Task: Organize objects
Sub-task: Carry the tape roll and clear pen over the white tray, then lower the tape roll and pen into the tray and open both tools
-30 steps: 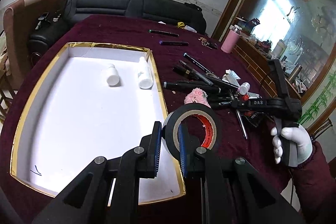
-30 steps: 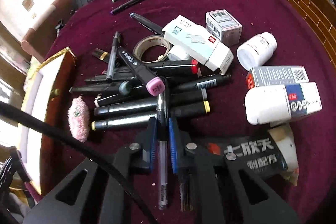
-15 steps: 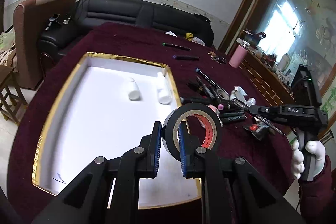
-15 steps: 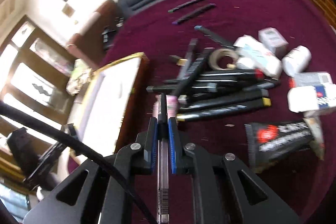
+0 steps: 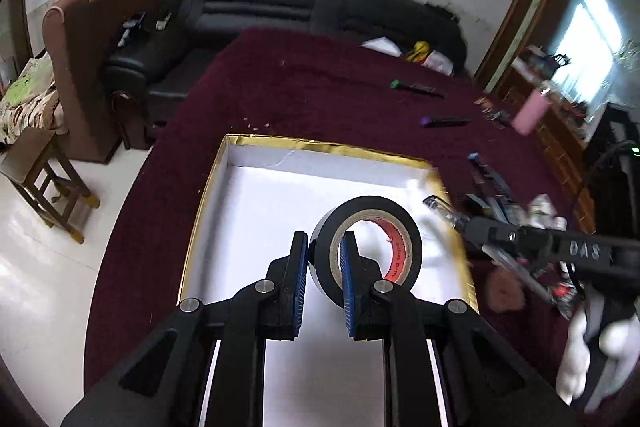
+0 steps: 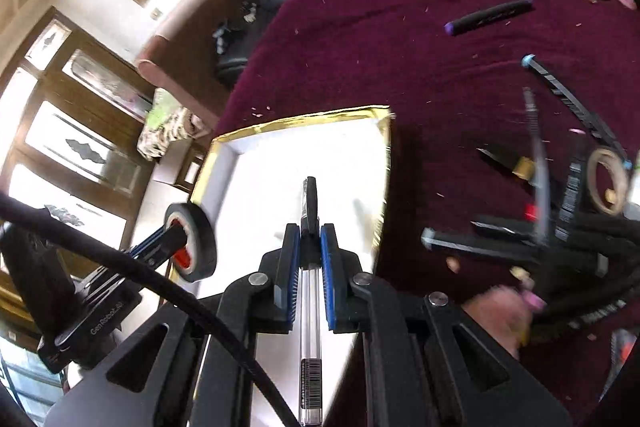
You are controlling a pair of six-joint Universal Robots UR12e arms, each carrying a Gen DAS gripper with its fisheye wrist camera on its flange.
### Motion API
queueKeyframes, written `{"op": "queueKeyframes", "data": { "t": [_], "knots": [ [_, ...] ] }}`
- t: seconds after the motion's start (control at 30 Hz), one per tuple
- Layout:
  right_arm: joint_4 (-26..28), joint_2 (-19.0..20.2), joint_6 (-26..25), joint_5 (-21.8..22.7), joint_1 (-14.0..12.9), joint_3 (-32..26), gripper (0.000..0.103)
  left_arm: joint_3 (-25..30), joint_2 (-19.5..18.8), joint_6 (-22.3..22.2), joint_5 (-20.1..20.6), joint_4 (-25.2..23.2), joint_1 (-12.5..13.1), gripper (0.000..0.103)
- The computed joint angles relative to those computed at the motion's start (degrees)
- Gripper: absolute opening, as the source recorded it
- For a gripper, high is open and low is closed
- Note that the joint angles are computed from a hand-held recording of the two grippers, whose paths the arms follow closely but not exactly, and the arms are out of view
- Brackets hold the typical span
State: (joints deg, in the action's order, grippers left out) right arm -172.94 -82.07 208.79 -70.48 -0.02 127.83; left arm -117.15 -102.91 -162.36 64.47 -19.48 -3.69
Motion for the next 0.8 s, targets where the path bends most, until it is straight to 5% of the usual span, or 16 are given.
{"op": "queueKeyframes", "data": {
  "t": [0.23,0.5,0.67,0.8],
  "knots": [
    [3.45,4.93,1.03,-4.69,2.25,-5.14,0.009,5.12,-5.45,-1.31,5.95,-2.7,-2.4,0.013],
    [4.31,6.67,0.42,-6.77,2.36,-6.21,0.012,6.09,-6.97,-2.94,5.07,-3.8,-2.35,0.017],
    [1.9,5.04,0.59,-6.71,1.5,-4.46,0.012,5.77,-6.68,-6.3,3.68,-3.25,-1.73,0.033],
    [-1.93,0.98,-0.4,-7.96,1.16,-1.11,0.012,1.89,-4.5,-10.93,0.04,2.84,-0.45,0.041]
  ]
}}
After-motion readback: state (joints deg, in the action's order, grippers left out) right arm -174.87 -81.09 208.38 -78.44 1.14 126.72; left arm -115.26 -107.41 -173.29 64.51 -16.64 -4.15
